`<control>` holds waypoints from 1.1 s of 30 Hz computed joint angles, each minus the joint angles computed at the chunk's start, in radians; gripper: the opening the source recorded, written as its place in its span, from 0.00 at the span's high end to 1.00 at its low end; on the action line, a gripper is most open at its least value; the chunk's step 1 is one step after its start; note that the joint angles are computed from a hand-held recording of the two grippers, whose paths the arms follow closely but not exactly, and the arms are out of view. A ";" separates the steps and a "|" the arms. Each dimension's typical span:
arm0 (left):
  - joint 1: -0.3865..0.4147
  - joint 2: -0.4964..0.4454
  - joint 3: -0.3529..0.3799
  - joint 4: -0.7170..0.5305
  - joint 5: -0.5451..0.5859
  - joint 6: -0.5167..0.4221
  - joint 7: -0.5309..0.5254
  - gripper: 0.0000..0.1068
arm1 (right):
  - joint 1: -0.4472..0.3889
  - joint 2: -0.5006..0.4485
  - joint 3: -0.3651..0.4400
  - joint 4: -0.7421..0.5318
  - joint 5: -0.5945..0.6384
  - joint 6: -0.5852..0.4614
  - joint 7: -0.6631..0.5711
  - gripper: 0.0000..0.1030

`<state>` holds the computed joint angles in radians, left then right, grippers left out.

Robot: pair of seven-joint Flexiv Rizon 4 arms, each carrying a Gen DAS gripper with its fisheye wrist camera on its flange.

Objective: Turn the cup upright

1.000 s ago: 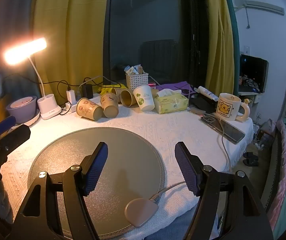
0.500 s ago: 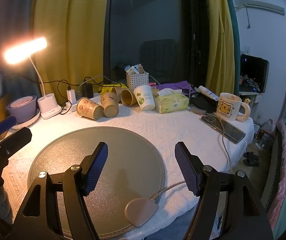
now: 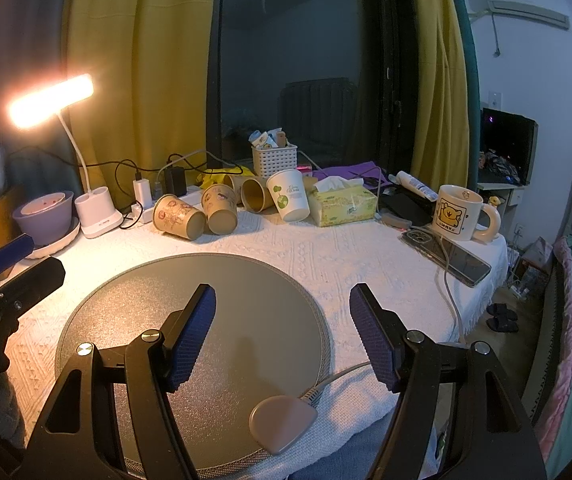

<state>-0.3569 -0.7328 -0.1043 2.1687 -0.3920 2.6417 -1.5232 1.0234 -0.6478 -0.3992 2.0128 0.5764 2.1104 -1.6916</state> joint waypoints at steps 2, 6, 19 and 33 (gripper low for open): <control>-0.007 -0.002 0.002 0.000 -0.011 0.005 0.003 0.11 | -0.001 0.001 0.001 0.001 0.000 0.002 -0.001 0.29; -0.004 -0.001 0.001 0.000 -0.006 0.003 0.003 0.11 | 0.000 0.001 0.001 0.000 0.003 0.001 -0.003 0.29; 0.004 0.000 0.003 0.002 0.007 -0.001 0.004 0.11 | -0.003 0.000 0.004 -0.001 0.002 0.001 -0.003 0.29; 0.000 -0.002 0.002 0.001 0.001 0.002 0.008 0.11 | -0.004 -0.001 0.004 -0.002 0.001 0.000 -0.002 0.29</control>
